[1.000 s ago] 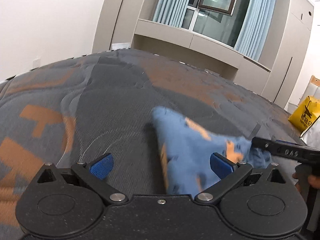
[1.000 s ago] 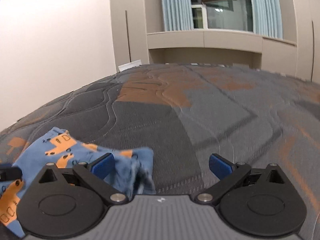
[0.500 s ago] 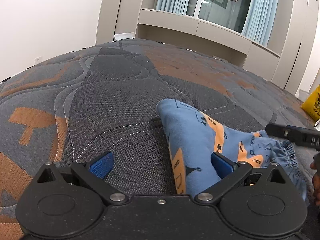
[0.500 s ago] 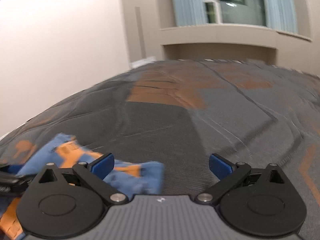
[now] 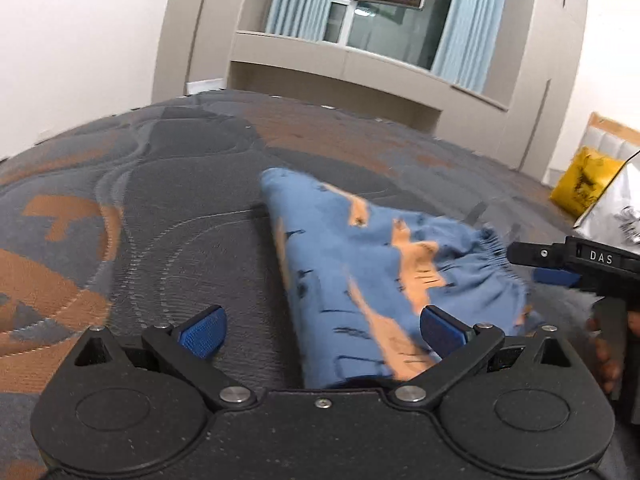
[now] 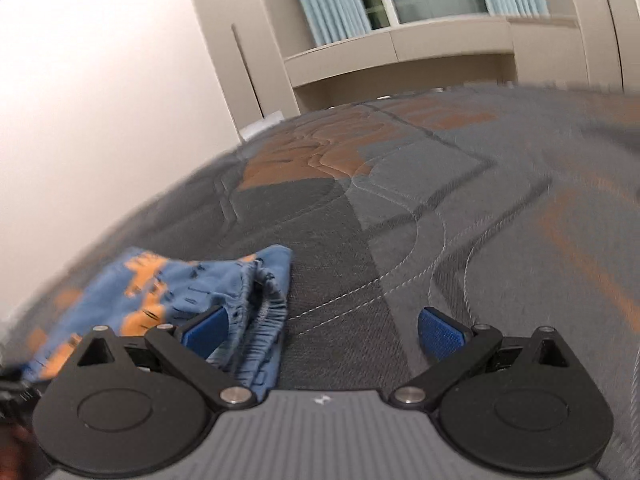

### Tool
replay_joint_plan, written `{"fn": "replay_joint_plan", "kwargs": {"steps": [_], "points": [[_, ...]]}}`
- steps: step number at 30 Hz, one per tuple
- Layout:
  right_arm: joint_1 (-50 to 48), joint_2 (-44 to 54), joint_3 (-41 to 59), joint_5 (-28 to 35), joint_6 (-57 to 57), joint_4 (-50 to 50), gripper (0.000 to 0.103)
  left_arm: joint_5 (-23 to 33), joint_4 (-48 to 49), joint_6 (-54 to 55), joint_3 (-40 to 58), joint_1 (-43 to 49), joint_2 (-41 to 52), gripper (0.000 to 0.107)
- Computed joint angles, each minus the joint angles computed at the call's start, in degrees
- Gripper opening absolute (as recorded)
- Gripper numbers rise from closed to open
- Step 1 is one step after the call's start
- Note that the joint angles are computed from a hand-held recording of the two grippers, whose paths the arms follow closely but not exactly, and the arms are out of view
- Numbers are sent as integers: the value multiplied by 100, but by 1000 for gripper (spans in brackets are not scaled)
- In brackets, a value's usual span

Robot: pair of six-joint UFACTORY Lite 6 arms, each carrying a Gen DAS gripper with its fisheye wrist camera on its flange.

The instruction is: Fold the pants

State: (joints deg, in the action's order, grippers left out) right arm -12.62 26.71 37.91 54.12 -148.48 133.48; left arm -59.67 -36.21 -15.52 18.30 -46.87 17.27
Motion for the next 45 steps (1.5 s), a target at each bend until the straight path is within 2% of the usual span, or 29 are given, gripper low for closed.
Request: {"fn": "replay_joint_plan", "kwargs": {"steps": [4, 6, 9, 13, 17, 20, 23, 25, 30, 35, 45], "points": [[-357, 350, 577, 498, 936, -1475, 103, -218, 593, -622, -127, 276, -78, 102], [-197, 479, 967, 408, 1175, -1776, 103, -310, 709, -727, -92, 369, -18, 102], [117, 893, 1840, -41, 1562, -2131, 103, -289, 766, -711, 52, 472, 144, 102], [197, 1781, 3058, 42, 2809, -3168, 103, -65, 1285, -783, 289, 803, 255, 102], [32, 1978, 3159, 464, 3052, -3573, 102, -109, 1722, -1093, 496, 1012, 446, 102], [-11, 1955, 3019, 555, 3013, -3533, 102, -305, 1871, -1303, 439, 1073, 524, 102], [16, 1912, 2908, 553, 2950, -3372, 99, -874, 2328, -1852, 205, 1346, 664, 102], [-76, 1857, 2769, 619, 2871, -3323, 91, -1030, 2381, -1960, 99, 1379, 656, 102], [-105, 1664, 2480, 457, 2707, -3096, 77, -553, 1817, -1603, 103, 1012, 367, 98], [176, 1295, 2058, 37, 2072, -2610, 77, -367, 1746, -1636, 56, 1028, 219, 95], [162, 1196, 1929, 31, 2053, -2563, 70, -98, 1302, -1506, -57, 802, -52, 85]]}}
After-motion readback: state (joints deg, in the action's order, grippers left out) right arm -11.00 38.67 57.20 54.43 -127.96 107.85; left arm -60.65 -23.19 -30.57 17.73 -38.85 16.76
